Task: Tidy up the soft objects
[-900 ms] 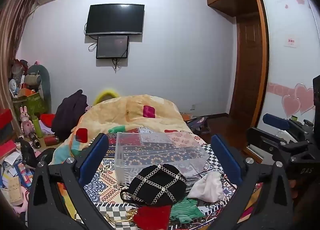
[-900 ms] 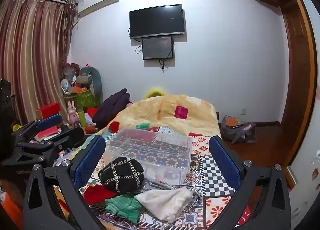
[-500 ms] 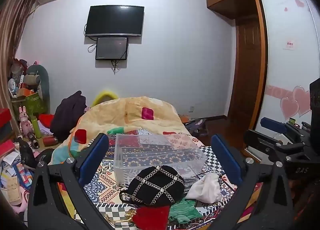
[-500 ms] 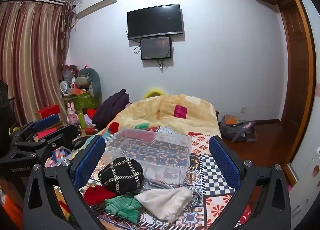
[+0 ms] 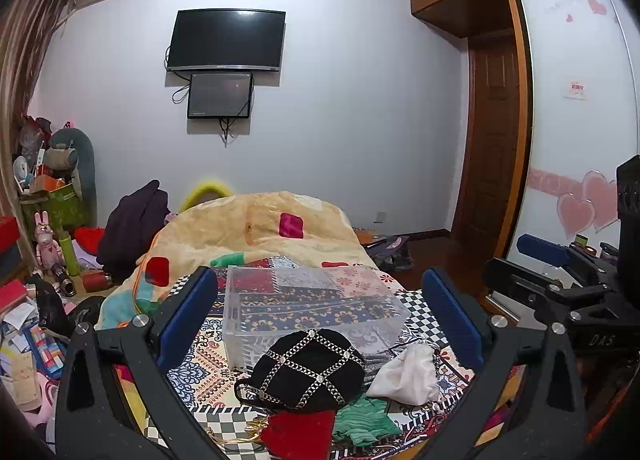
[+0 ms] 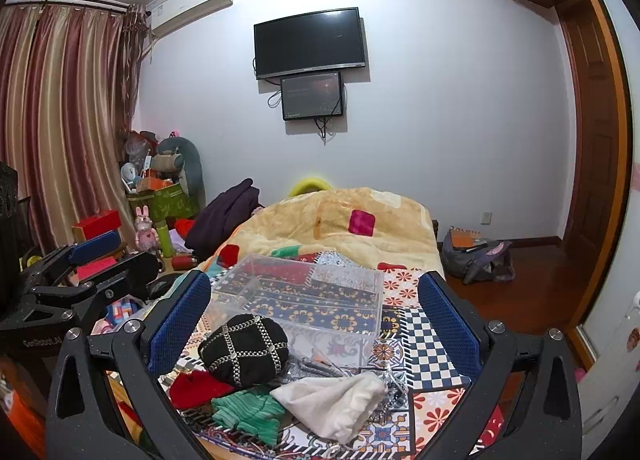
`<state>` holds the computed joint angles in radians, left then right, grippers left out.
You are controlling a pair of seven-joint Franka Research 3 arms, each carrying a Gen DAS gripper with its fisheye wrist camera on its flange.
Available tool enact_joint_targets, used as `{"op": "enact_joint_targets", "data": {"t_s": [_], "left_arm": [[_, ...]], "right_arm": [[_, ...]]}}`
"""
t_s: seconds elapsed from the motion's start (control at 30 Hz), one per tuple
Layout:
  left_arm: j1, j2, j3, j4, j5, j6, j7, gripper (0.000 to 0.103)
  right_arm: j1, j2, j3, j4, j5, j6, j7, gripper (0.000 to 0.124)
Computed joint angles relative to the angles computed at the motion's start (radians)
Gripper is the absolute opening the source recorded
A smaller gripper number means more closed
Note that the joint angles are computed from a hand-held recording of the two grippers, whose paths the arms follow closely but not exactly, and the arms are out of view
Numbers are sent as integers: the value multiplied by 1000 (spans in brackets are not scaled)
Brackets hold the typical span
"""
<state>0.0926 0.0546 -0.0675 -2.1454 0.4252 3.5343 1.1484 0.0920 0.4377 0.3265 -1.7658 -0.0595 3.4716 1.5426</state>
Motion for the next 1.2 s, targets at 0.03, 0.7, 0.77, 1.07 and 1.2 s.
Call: {"op": "enact_joint_targets", "data": {"t_s": [0.03,0.7,0.77,1.07,1.2], "left_arm": [[2,0,0,0,5,0,-4,103],[7,3,-1,7,41,-2,-37,103],[7,2,-1,6,40,-2,-36,103],[15,2,-3,8,69,-2,-62,103],[9,2,-1,5,50,-3,-45,103]], "right_arm": [[-5,-1,6,-1,-4,-1,3,103],[-2,0,6,-3,-13,1,19,103],[-6,1,9,-2,-15,1,20,103],[-12,6,13,1,-18,1,24,103],[-19,9,19,3,-24,1,27,103]]}}
